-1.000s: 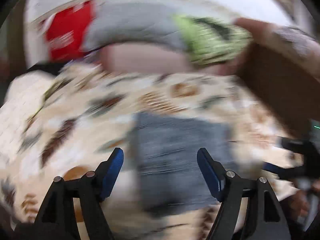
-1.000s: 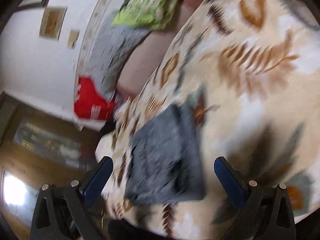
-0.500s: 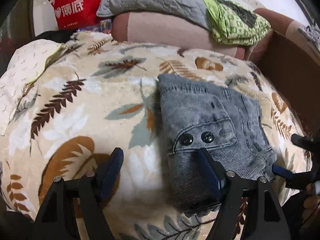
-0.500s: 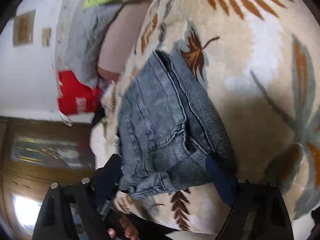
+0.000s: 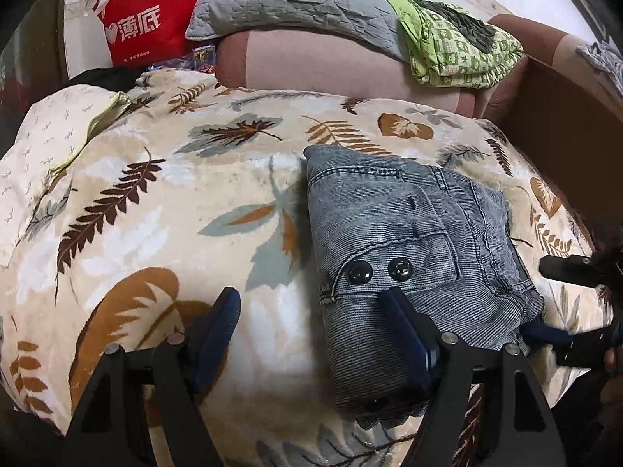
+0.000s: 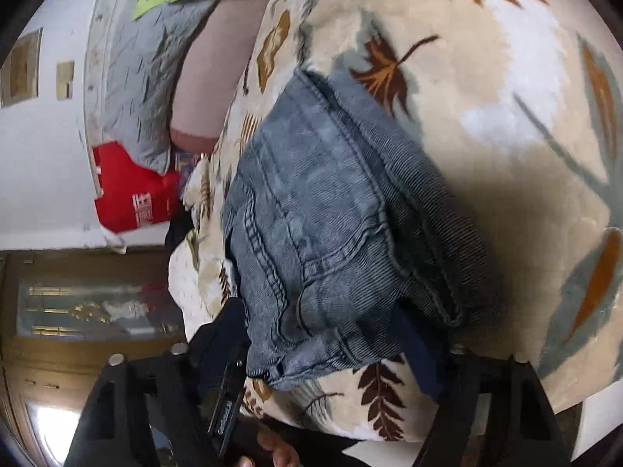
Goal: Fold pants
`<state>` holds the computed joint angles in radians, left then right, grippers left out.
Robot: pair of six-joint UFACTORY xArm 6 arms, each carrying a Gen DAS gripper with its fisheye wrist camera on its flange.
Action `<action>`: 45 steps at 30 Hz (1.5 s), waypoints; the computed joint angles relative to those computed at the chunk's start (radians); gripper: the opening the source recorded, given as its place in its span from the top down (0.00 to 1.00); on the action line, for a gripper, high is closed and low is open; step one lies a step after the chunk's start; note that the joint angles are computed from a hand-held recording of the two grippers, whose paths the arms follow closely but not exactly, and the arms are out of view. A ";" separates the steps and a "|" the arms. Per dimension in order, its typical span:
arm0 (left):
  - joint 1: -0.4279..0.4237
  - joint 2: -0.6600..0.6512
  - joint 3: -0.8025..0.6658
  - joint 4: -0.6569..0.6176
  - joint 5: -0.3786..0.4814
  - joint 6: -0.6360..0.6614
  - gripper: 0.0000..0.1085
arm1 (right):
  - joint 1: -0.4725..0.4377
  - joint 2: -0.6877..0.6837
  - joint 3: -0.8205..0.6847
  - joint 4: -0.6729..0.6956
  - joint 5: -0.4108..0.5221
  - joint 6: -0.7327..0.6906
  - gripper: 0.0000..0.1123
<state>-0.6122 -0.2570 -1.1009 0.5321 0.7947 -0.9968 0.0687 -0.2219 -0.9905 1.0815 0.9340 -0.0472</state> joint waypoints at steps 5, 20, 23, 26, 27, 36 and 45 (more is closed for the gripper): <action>-0.003 0.005 -0.004 0.005 0.007 0.001 0.29 | -0.008 0.077 -0.069 -0.089 0.001 0.051 0.73; -0.088 0.158 -0.194 0.056 0.223 0.121 0.28 | 0.040 -0.084 0.079 -0.280 -0.128 -0.063 0.94; -0.099 0.149 -0.173 0.107 0.210 0.058 0.28 | 0.031 -0.094 0.069 -0.300 -0.105 -0.091 0.90; -0.092 0.153 -0.176 0.094 0.204 0.080 0.28 | 0.004 -0.133 0.063 -0.337 -0.087 -0.076 0.87; -0.092 0.149 -0.169 0.099 0.197 0.078 0.28 | -0.007 -0.149 0.058 -0.344 -0.089 -0.067 0.85; -0.080 0.136 -0.150 0.084 0.166 0.073 0.28 | 0.039 0.146 -0.355 -0.141 0.017 -0.250 0.47; -0.057 0.118 -0.114 0.051 0.105 0.068 0.28 | -0.013 0.354 -0.448 -0.249 0.038 -0.033 0.57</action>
